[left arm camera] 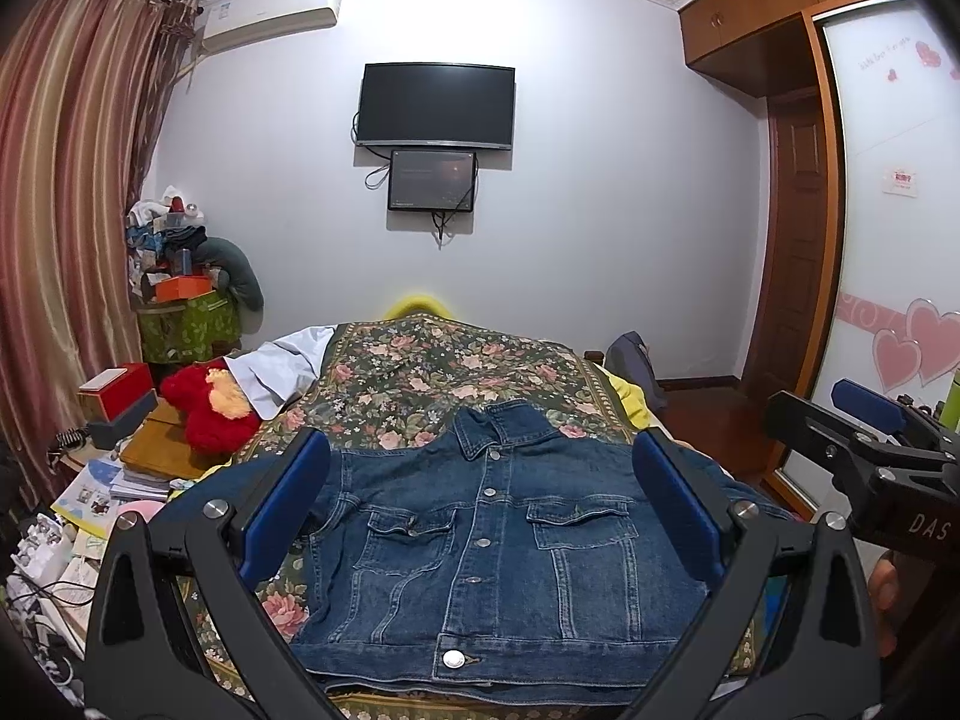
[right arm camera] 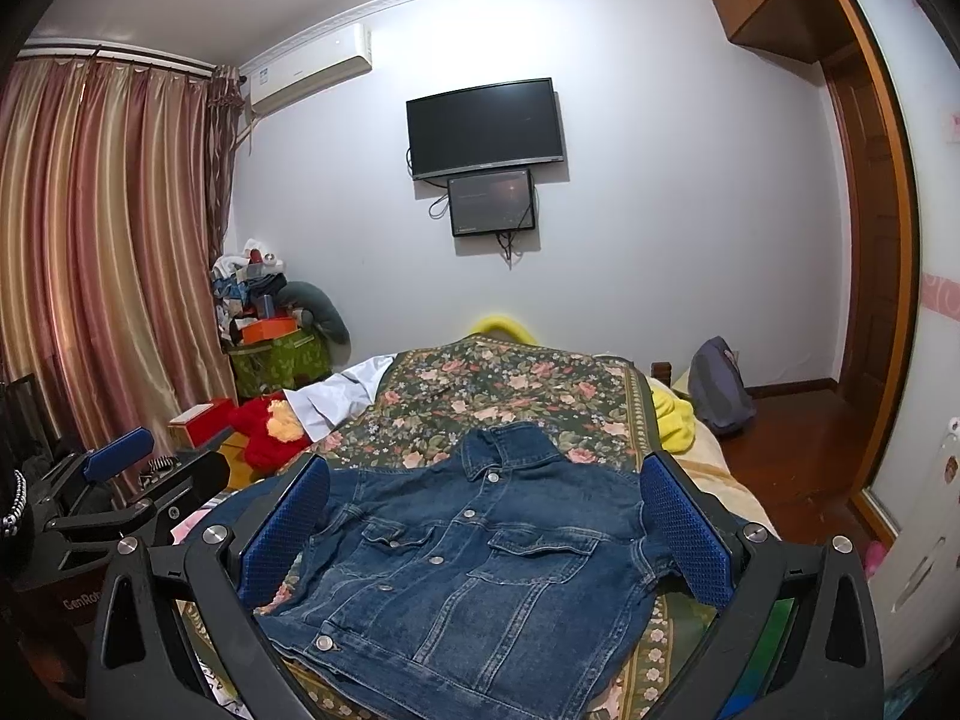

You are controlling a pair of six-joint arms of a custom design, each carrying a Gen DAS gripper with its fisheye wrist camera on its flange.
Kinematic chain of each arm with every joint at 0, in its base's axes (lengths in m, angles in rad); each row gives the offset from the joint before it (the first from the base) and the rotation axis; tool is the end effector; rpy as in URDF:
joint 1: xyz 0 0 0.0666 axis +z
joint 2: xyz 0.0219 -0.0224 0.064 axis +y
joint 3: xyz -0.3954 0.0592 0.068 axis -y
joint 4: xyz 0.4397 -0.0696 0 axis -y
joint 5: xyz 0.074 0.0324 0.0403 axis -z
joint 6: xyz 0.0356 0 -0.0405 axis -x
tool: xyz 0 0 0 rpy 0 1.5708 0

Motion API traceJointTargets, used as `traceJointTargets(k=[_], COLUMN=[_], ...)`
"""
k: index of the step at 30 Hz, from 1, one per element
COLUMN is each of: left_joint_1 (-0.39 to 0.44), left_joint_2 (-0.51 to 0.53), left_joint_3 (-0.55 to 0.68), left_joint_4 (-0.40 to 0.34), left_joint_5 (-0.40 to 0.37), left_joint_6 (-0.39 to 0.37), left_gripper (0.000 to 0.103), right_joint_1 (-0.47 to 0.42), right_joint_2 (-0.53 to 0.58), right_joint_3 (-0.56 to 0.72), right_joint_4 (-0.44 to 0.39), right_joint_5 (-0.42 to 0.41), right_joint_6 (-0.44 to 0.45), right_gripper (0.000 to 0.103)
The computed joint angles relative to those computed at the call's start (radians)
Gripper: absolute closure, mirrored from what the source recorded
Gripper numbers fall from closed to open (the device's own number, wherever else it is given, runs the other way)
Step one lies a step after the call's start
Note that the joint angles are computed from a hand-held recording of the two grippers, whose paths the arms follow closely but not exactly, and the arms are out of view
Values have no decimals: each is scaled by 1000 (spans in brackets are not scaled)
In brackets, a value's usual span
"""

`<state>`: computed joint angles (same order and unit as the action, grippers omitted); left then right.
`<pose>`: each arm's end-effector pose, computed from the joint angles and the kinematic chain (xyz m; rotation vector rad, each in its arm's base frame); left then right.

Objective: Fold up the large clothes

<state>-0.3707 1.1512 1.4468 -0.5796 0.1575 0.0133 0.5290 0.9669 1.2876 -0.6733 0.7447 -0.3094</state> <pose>0.4157 -0.1680 0.6167 0.4408 1.8188 -0.4120 0.3271 0.1628 0.5985 0.2846 1.8072 -0.1285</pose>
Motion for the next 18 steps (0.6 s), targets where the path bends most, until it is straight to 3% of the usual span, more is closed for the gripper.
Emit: traceJointTargets(k=[18], left_joint_1=[2], left_joint_2=[16], left_joint_3=[16], left_joint_4=[-17], left_joint_5=[-2], left_joint_6=[8], left_gripper=[1], right_joint_1=[-5], right_joint_2=[5], right_joint_3=[7], right_joint_4=[-2], right_joint_5=[-11], right_joint_6=[-8], right_gripper=[0])
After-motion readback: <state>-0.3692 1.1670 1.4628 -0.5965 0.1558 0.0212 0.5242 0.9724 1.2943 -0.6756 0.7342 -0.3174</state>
